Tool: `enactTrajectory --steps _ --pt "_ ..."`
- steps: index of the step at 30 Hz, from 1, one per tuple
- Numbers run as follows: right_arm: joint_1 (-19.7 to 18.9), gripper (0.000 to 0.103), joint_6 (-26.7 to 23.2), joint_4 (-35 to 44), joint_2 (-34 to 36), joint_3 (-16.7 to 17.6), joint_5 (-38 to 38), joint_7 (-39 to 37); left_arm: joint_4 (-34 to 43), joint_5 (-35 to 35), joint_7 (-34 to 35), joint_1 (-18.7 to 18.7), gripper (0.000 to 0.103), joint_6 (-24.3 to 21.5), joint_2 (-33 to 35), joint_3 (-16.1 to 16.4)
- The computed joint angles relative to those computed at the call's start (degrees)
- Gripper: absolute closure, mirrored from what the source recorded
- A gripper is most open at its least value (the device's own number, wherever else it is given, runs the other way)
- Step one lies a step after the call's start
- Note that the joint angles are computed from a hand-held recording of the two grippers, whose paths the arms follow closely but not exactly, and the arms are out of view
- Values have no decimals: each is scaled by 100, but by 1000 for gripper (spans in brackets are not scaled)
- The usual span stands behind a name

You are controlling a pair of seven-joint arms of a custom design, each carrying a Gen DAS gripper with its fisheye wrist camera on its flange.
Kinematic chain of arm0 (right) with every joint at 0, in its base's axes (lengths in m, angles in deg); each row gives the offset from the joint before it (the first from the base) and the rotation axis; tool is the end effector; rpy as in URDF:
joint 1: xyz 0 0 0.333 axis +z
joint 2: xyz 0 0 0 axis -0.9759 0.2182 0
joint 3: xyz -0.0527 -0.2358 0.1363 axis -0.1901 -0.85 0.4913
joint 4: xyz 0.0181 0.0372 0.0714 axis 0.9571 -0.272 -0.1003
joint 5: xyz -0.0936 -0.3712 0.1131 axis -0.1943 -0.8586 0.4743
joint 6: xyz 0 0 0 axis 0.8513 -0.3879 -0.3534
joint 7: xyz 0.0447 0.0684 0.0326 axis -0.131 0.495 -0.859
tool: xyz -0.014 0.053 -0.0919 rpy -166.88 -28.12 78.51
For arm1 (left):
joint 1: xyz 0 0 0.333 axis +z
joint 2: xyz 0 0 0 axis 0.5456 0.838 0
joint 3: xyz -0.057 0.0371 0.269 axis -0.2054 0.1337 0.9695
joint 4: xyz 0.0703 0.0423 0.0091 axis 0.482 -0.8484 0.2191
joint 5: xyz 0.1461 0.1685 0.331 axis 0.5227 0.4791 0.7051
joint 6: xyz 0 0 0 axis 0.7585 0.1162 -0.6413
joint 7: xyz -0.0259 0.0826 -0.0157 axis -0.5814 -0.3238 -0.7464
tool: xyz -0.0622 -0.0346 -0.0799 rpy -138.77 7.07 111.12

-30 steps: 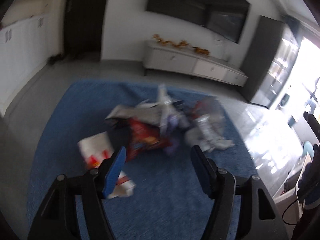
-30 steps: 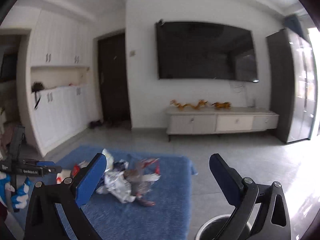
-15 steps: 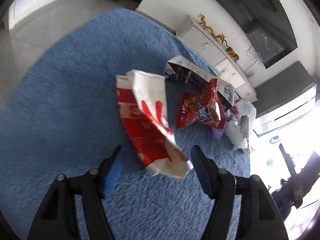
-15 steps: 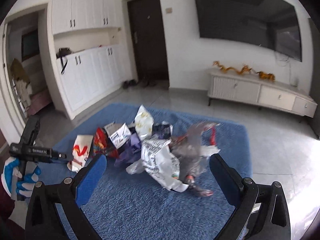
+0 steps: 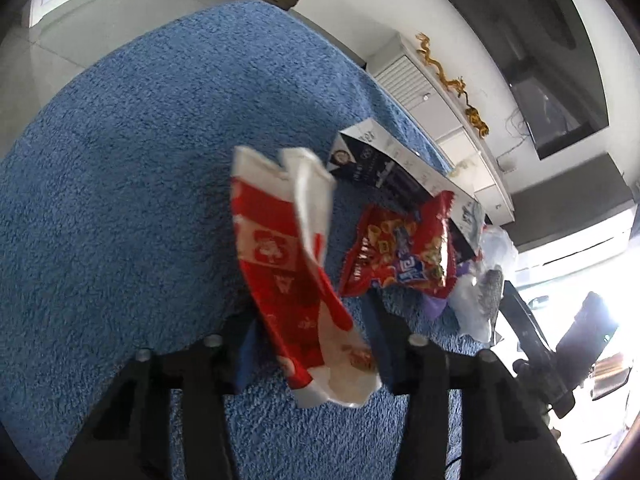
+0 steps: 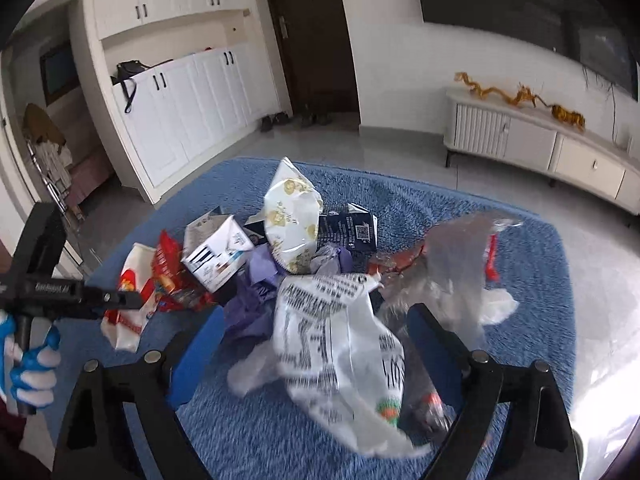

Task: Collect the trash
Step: 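Grasp the red-and-white paper cup with the left tool while the right grasps a white printed bag, then carry both items over the bin and open both tools to drop them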

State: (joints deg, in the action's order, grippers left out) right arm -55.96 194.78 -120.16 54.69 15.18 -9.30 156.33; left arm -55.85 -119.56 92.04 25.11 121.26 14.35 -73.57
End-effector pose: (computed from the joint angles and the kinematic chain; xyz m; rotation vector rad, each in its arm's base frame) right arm 0.4930 0.3093 0.5221 -1.7469 1.5911 -0.5473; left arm 0.5730 -0.2021 0.5249 2.0021 -1.8918 0.9555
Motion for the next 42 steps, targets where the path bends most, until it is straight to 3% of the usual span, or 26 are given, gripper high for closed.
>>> enactTrajectory --steps 2,4,5,6,8,15,22,31,37,42 --pt "8 16 -78 157 170 -32 167 -94 -72 -102 1 15 69 29 -36 16" --pt "25 28 -208 296 313 -65 373 -221 -207 -247 75 28 72 94 -125 35" --pt "32 46 -267 338 352 -75 442 -246 -262 -313 112 31 73 120 -159 45" --pt "40 53 -287 352 381 -93 596 -326 -309 -326 101 30 74 149 -197 48" --pt "42 57 -149 246 330 -116 775 -352 -433 -439 202 26 74 186 -300 67" --pt "17 61 181 -259 -254 14 405 98 -1029 -617 500 -18 75 288 -960 187" --pt "-150 61 474 -860 -1191 339 -115 810 -1480 -365 596 -114 75 508 -1742 267" --pt "-529 61 441 -1562 -2584 779 -585 1539 -1808 -61 700 -407 75 879 -2520 287" --pt "-750 61 252 -2395 -3762 816 -559 1816 -1303 4 765 -731 75 767 -2314 170" --pt "-914 61 65 -3218 -4800 745 -420 2025 -386 -56 794 -1012 75 426 -1549 -49"
